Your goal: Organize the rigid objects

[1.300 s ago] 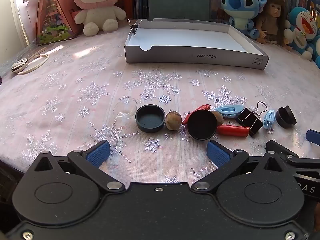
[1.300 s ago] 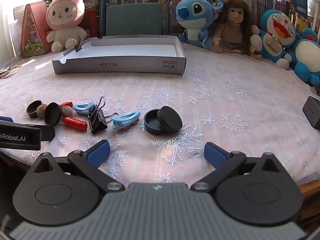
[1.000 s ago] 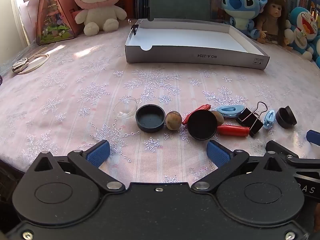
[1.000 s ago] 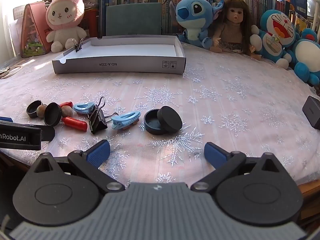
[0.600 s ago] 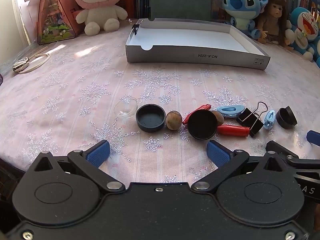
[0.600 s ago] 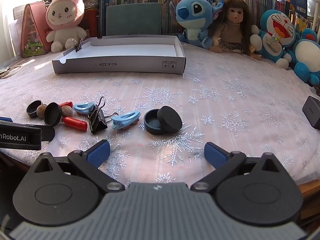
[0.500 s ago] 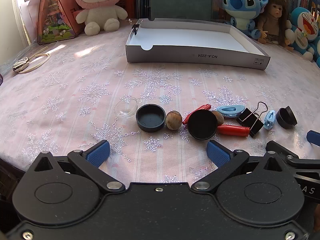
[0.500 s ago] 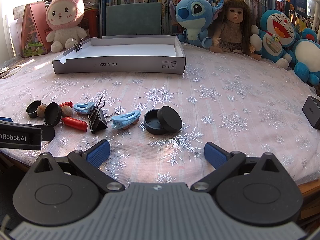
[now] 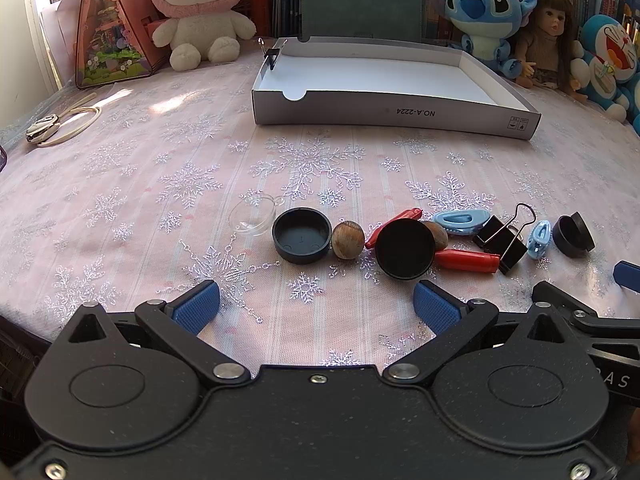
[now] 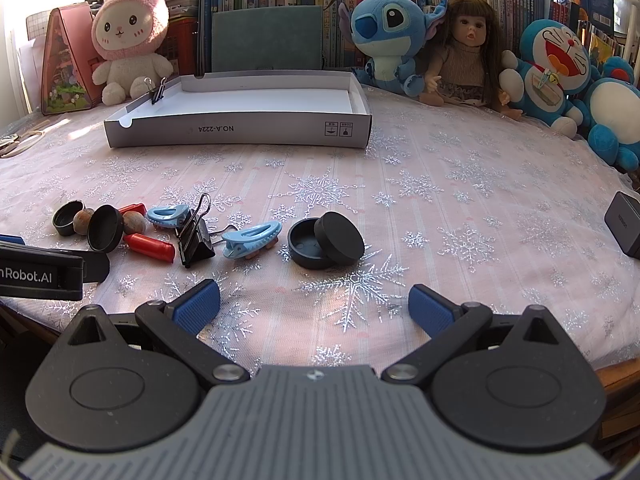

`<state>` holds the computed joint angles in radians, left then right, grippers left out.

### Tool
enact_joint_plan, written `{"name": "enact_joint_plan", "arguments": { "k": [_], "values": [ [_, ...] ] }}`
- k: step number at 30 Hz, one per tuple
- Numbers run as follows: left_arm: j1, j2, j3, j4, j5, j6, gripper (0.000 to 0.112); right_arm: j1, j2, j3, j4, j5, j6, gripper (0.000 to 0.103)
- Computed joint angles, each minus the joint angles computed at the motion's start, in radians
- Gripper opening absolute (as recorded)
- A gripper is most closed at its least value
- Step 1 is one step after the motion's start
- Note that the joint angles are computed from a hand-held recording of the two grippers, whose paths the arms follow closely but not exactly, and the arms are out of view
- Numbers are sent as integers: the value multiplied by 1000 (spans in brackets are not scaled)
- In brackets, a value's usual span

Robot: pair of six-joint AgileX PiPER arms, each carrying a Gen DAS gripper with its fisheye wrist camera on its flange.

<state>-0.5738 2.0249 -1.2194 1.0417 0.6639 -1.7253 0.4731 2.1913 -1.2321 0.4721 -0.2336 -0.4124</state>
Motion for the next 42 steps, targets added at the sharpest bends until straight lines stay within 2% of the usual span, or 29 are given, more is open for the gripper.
{"name": "enact_joint_plan", "arguments": {
  "k": [25, 30, 33, 39, 42],
  "values": [
    [0, 0, 2, 6, -2, -5, 103, 4, 0, 2, 8, -6, -3, 103],
    [5, -18, 53, 101, -35, -78, 103, 0, 0, 30, -90, -47, 97, 103],
    [25, -28, 83, 161, -69, -104, 103, -5, 0, 23, -105, -42, 107, 103],
    [15, -29, 151, 356, -74, -296, 103, -7, -3, 28, -121, -46, 111, 103],
    [14, -29, 162, 392, -75, -323, 103, -6, 3, 36, -151, -74, 146, 103]
  ]
}}
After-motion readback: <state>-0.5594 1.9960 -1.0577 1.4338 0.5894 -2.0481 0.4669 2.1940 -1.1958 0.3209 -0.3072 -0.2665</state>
